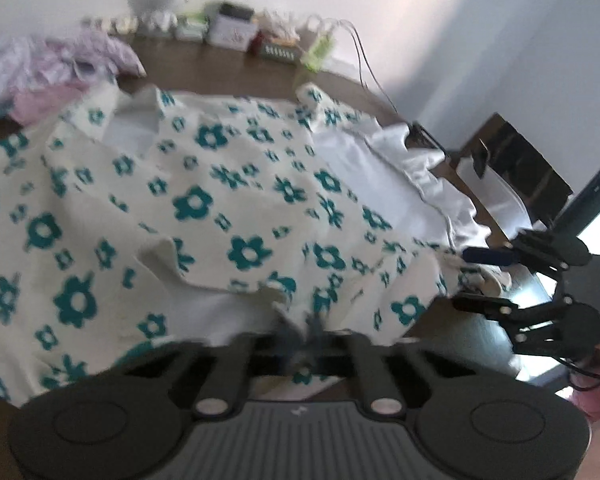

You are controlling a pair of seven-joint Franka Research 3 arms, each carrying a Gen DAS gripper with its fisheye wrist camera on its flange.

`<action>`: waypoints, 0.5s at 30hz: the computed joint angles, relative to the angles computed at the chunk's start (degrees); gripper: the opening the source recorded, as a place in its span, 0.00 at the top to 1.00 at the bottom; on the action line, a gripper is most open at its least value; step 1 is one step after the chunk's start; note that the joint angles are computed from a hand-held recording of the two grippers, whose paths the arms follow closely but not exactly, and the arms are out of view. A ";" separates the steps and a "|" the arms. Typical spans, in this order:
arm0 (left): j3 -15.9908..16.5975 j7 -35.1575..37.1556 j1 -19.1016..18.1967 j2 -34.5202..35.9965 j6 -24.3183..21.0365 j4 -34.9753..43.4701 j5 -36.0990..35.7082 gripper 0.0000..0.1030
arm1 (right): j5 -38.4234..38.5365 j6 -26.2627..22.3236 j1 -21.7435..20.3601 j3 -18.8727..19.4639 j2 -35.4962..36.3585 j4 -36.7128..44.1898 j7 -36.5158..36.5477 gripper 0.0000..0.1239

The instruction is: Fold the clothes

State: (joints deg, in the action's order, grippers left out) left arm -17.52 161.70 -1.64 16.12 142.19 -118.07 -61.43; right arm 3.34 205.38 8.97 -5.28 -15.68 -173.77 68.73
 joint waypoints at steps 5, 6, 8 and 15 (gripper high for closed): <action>0.60 -3.53 2.73 1.95 -7.99 2.14 -4.10 0.99 | -7.31 -5.05 2.98 -4.80 2.26 3.51 0.28 0.82; 0.74 -3.96 2.96 2.08 -8.59 2.38 -4.67 0.99 | -10.74 -7.06 4.92 -8.08 1.90 4.16 1.66 0.99; 1.14 -4.63 3.54 2.16 -9.74 2.55 -5.63 0.99 | -15.84 -10.60 9.59 -15.26 0.02 4.50 3.29 0.99; 2.35 -6.87 4.44 2.32 -11.54 3.22 -6.15 0.99 | -16.44 -20.62 9.66 -17.86 -9.66 1.62 -4.90 0.99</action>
